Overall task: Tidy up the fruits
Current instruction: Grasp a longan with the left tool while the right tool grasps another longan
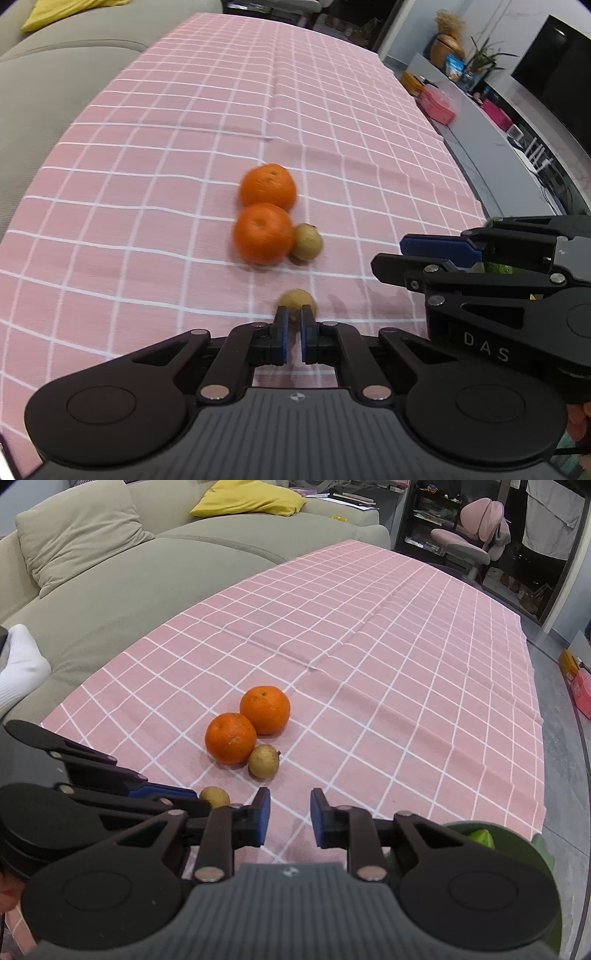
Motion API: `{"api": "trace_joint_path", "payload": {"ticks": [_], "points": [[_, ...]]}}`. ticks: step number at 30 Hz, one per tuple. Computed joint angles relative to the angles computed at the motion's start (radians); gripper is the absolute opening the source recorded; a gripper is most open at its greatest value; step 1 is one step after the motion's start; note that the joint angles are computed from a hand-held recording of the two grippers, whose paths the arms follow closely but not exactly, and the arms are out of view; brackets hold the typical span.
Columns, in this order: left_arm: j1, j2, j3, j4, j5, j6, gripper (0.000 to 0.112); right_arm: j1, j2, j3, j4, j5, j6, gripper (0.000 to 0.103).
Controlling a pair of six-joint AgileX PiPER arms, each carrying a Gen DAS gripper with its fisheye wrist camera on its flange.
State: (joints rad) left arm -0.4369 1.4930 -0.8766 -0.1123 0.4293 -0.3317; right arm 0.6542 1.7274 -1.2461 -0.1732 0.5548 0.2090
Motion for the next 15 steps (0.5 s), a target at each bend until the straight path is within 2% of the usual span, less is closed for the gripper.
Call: {"api": "trace_joint_path", "payload": {"ticks": [3, 8, 11, 15], "points": [[0.029, -0.009, 0.012, -0.037, 0.003, 0.035, 0.006, 0.004, 0.025, -0.033, 0.009, 0.012, -0.018, 0.019], [0.053, -0.026, 0.045, -0.198, -0.019, 0.219, 0.009, 0.014, 0.044, -0.069, -0.018, 0.035, -0.001, 0.019], [0.048, -0.030, 0.060, -0.284, -0.038, 0.330, 0.023, 0.015, 0.036, -0.069, -0.039, 0.047, 0.004, 0.019], [0.017, 0.003, 0.043, -0.239, -0.060, 0.275, 0.032, 0.008, 0.022, -0.058, -0.048, 0.055, 0.014, 0.020]]}}
